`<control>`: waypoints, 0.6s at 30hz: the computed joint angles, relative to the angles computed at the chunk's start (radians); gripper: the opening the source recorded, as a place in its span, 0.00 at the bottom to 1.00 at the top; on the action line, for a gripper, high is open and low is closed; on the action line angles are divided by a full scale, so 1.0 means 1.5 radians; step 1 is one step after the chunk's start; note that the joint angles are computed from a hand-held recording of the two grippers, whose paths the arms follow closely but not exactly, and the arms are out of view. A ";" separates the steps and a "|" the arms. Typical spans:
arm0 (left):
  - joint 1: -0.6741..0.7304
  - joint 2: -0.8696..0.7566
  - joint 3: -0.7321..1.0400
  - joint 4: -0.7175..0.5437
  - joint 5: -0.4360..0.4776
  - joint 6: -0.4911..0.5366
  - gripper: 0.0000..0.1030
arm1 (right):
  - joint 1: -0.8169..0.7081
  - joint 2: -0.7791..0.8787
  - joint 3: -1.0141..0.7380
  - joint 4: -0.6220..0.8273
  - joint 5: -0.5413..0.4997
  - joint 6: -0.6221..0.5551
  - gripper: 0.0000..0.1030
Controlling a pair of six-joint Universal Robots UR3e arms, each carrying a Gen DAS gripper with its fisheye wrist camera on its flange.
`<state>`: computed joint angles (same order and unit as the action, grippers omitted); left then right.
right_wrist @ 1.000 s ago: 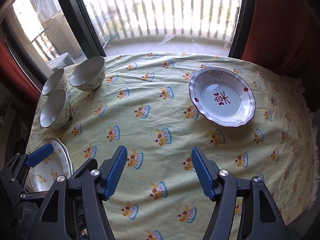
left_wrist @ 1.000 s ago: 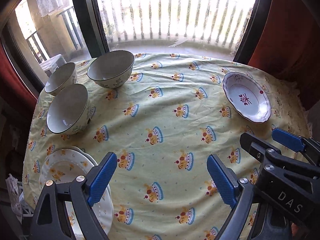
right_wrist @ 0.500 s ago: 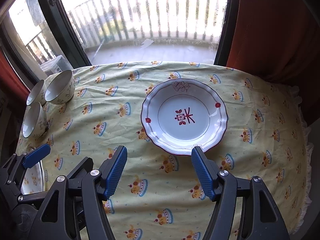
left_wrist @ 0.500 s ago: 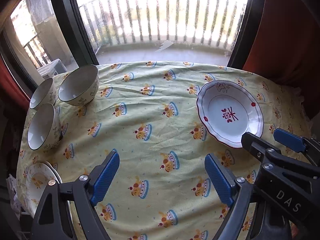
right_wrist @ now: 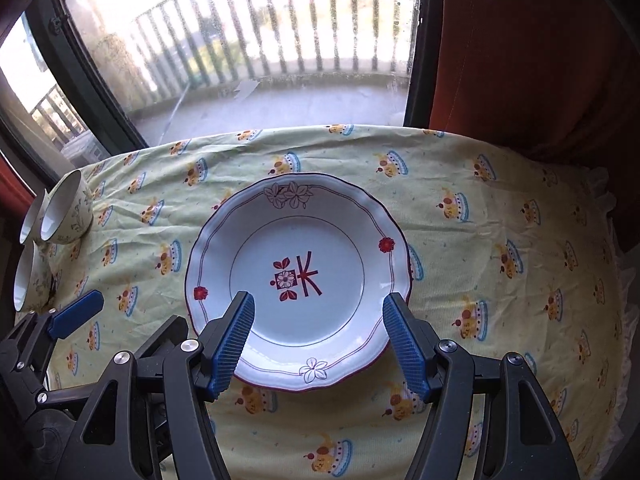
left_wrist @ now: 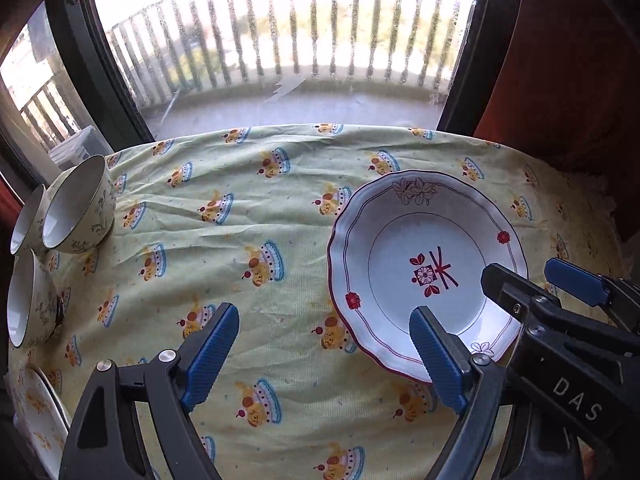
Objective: Organize plates and bowls
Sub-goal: 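Move both grippers to the red-rimmed dish and grasp its rim, then lift the red-rimmed dish with both grippers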
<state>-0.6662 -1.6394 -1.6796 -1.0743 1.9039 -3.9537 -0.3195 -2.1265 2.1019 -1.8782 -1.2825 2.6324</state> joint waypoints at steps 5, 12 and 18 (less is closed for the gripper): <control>0.017 -0.075 0.041 0.038 -0.010 0.026 0.85 | 0.000 0.089 0.014 -0.111 -0.019 0.019 0.67; 0.038 -0.153 0.082 0.069 -0.047 0.047 0.78 | -0.012 0.192 0.015 -0.194 -0.026 0.030 0.67; 0.038 -0.189 0.100 0.065 -0.044 0.059 0.75 | -0.008 0.252 0.022 -0.237 -0.033 0.038 0.62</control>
<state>-0.6095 -1.9227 -1.5294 -0.9762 1.8377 -3.8658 -0.3320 -1.7486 2.1347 -2.2336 -1.3320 2.6899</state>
